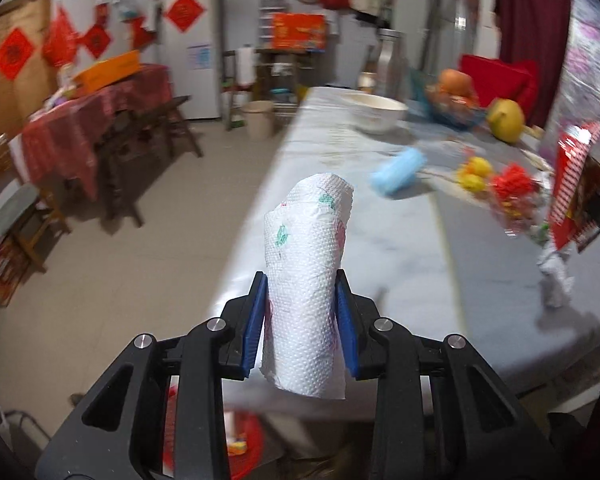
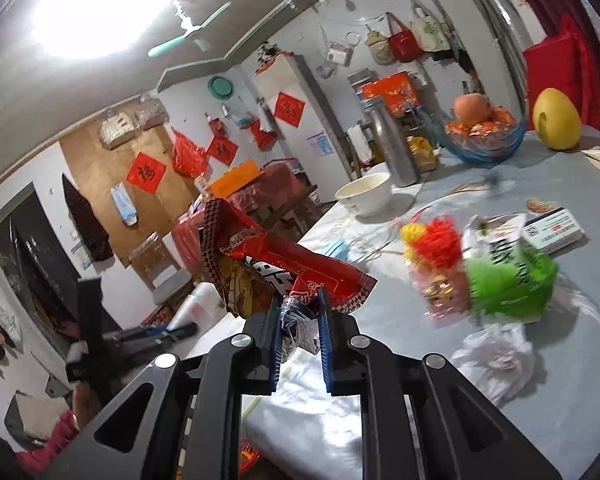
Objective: Collect trash
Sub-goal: 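Drop the tissue and red snack bag into the red wastebasket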
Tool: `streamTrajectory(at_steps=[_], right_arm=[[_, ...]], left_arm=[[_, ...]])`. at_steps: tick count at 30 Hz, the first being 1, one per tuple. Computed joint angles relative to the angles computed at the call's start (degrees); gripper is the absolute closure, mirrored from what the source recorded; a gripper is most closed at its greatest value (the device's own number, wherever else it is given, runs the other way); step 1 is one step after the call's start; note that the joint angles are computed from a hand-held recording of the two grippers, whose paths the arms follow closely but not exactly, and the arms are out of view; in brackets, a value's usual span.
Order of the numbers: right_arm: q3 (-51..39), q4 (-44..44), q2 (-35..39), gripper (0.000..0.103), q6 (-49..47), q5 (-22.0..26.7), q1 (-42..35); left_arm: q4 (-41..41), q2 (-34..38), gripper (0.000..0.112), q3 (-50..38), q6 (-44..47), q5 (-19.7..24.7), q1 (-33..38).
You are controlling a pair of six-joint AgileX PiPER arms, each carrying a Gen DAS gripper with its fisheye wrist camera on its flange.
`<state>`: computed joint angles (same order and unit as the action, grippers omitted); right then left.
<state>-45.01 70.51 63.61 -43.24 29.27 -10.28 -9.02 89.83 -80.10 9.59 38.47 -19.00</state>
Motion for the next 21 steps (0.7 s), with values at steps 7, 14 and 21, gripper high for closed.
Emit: streamTrajectory(at_steps=[7, 14, 21], right_arm=[[-2.53, -8.11, 2.34, 0.087, 8.74, -4.72, 11.46], [-9.4, -24.53, 9.72, 0.087, 25.91, -8.64, 24.83], [-17.99, -40.04, 17.36, 0.087, 40.87, -7.04, 34.75]], left_arm=[[-2.76, -3.83, 0.078, 9.15, 8.63, 2.6, 16.31], [-3.32, 2.33, 0.075, 14.94, 14.74, 1.93, 24.77], [0.03, 4.99, 0.024, 17.2, 14.37, -0.15, 24.55]])
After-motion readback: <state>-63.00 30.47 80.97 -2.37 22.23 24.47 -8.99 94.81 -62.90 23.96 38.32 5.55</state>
